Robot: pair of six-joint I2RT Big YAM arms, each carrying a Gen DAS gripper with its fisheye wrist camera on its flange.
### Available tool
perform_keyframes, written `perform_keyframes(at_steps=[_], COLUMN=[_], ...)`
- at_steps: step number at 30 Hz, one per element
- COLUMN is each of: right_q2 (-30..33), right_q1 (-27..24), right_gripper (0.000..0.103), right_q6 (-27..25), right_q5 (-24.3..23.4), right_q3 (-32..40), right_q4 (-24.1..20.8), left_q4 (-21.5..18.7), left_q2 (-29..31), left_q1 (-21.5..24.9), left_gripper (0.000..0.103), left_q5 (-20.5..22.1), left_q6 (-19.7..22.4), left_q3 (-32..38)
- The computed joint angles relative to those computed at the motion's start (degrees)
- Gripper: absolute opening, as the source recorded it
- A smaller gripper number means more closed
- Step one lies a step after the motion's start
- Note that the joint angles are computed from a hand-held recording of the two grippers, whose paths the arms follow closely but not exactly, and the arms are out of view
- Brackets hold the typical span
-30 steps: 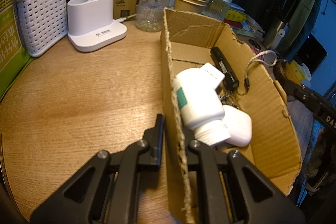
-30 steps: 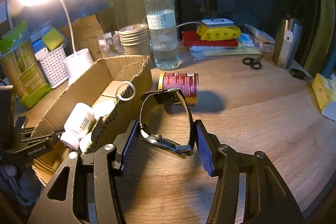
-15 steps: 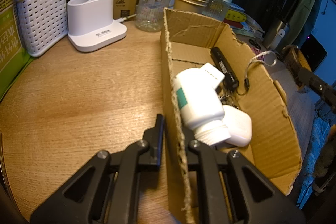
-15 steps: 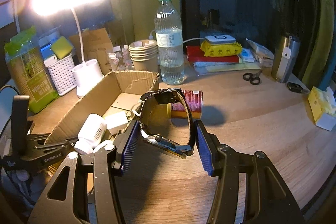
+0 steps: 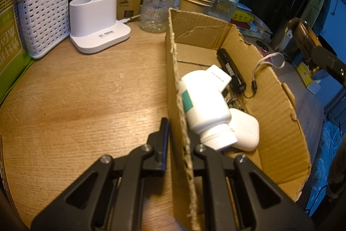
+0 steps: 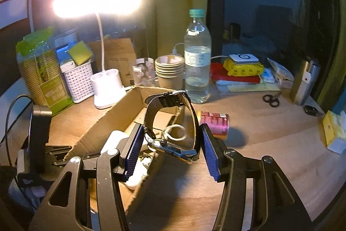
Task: Organize rigid objects
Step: 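Lift the wristwatch with the right tool and carry it over the box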
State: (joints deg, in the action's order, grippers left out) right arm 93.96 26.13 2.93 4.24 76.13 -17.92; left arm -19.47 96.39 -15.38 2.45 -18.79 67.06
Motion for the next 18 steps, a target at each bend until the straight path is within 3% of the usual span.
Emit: perform_keyframes(at_steps=[7, 13, 18], right_q2=[2.39, 5.44, 8.36], right_q1=[0.82, 0.79, 1.18], right_gripper=[0.055, 0.055, 0.055], right_q6=[-0.97, -2.30, -3.34], right_q5=[-0.94, -5.31, -4.88], right_q3=[2.61, 5.55, 8.74], right_q4=[-1.09, -1.76, -3.91], left_q4=[-0.01, -0.01, -0.01], left_q2=[0.01, 0.03, 0.02], left_q1=[0.00, -0.02, 0.00], left_gripper=[0.010, 0.010, 0.010], left_q5=[0.00, -0.01, 0.01], left_q6=[0.00, -0.02, -0.01], left_q3=[0.02, 0.04, 0.03])
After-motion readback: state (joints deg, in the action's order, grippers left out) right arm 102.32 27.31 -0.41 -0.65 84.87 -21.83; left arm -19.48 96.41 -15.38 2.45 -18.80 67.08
